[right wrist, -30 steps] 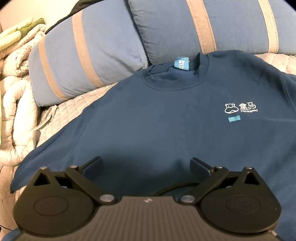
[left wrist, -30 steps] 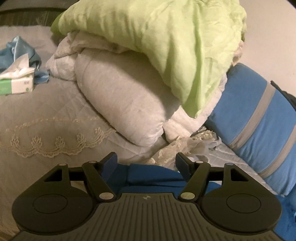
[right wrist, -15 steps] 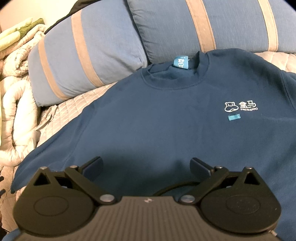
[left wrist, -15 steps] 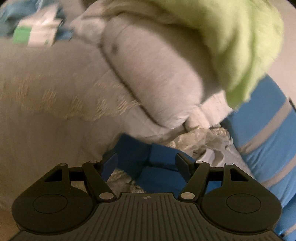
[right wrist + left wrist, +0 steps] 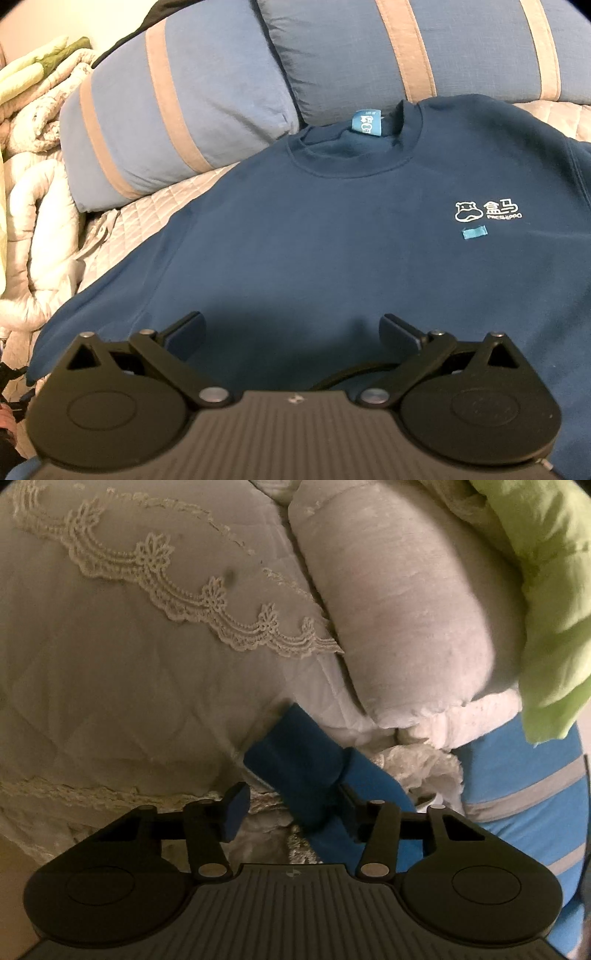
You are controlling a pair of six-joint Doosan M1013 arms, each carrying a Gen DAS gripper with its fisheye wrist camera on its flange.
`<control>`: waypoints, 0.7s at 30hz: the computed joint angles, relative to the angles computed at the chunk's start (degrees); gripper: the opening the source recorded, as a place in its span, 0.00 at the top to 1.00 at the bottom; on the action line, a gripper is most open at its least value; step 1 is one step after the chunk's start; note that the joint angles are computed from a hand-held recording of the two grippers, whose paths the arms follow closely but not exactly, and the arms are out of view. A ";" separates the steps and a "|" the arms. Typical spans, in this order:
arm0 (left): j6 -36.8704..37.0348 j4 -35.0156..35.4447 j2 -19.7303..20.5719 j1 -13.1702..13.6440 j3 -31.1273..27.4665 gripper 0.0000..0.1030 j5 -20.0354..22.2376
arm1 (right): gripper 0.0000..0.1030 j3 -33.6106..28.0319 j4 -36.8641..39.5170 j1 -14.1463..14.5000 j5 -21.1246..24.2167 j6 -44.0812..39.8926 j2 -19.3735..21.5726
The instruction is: Fold clothes
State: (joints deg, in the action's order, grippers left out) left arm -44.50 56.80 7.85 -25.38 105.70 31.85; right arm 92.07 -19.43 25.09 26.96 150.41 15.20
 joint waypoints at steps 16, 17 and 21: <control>26.37 0.30 1.98 -4.27 -11.31 0.92 14.78 | 0.00 -0.27 0.55 0.03 0.24 -1.02 0.16; 28.39 0.91 2.22 -4.87 -12.14 0.93 15.67 | 0.00 -0.23 0.52 0.02 0.19 -1.10 0.13; 35.09 3.56 2.82 -7.30 -14.91 0.93 17.27 | 0.00 -0.15 0.24 0.04 0.03 -0.56 0.00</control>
